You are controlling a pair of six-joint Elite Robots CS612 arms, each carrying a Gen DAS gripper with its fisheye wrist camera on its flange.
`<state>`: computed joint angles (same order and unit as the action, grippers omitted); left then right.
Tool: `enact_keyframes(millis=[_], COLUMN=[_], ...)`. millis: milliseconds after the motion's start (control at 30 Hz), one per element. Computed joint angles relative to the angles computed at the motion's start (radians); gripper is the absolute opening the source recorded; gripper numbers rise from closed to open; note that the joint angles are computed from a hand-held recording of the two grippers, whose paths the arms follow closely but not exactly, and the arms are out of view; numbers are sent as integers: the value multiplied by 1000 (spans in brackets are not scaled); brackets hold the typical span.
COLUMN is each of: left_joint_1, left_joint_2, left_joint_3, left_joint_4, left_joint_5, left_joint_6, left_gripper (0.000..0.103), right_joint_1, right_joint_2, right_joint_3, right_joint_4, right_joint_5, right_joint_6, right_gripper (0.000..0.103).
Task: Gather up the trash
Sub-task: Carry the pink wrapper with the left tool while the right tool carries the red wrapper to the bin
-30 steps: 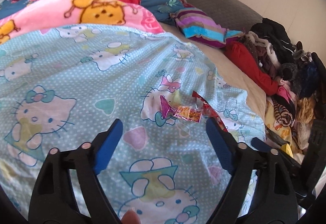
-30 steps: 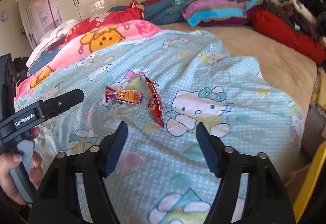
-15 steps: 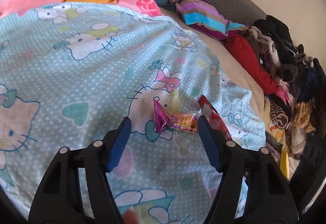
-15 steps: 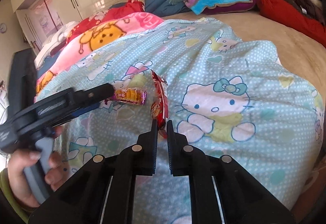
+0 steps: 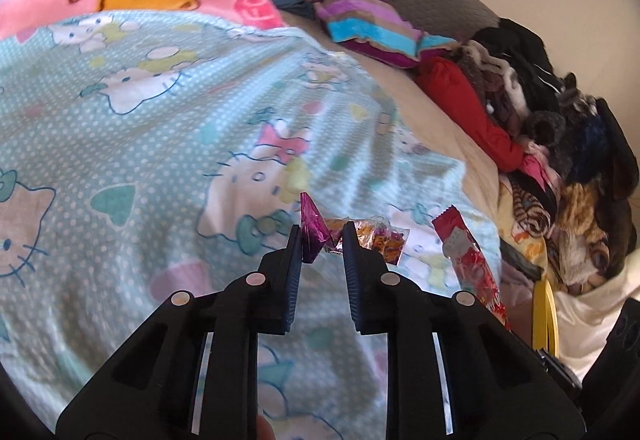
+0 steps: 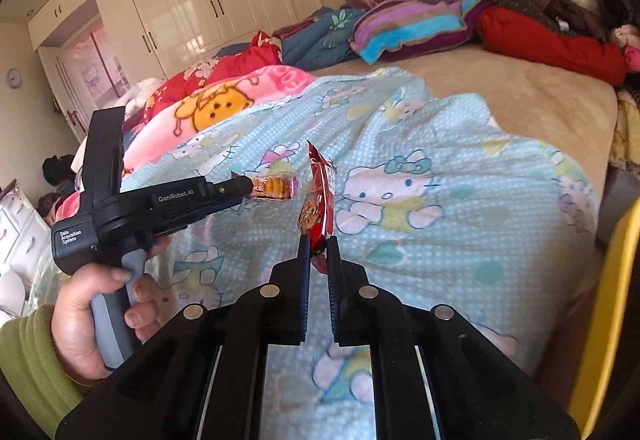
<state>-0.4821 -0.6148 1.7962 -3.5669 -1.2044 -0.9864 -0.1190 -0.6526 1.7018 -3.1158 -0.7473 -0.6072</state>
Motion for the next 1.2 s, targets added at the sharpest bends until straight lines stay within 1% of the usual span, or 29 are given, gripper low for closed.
enact_keyframes(millis=[133,233,300,533,767,1067,1200], left_joint_1=[-24,-45,-57,-89,-110,-134,-144], left_joint_2=[-10,-18,-23,-31,-36,-37,-36], left_joint_3=[5,2,-1,-10,-21,-39,-50], left_joint_4=[-12,-8,-11,-35,-43,-47,-42], left_joint_5=[19,34,38,46,45,34,24], left_joint_6=[36,89,123,192,234,288,317], left_gripper=[14,14,14,14,14,14,14], right_joint_1=[-18,-33,-42,-73,-100,-130,-145], right_joint_2=[-10,-21,-26,-45,-59,-63,-57], right_joint_3=[23,45,53,77,89,86,78], right_joint_4=[-37,-68,-69,-97,-133,-176,-216], right_joint_5=[2,1,4,-5,-5,-37,-79], right_joint_6=[17,28,32,57,90,170,220], right_gripper=[8,8,8,8,8,8,8])
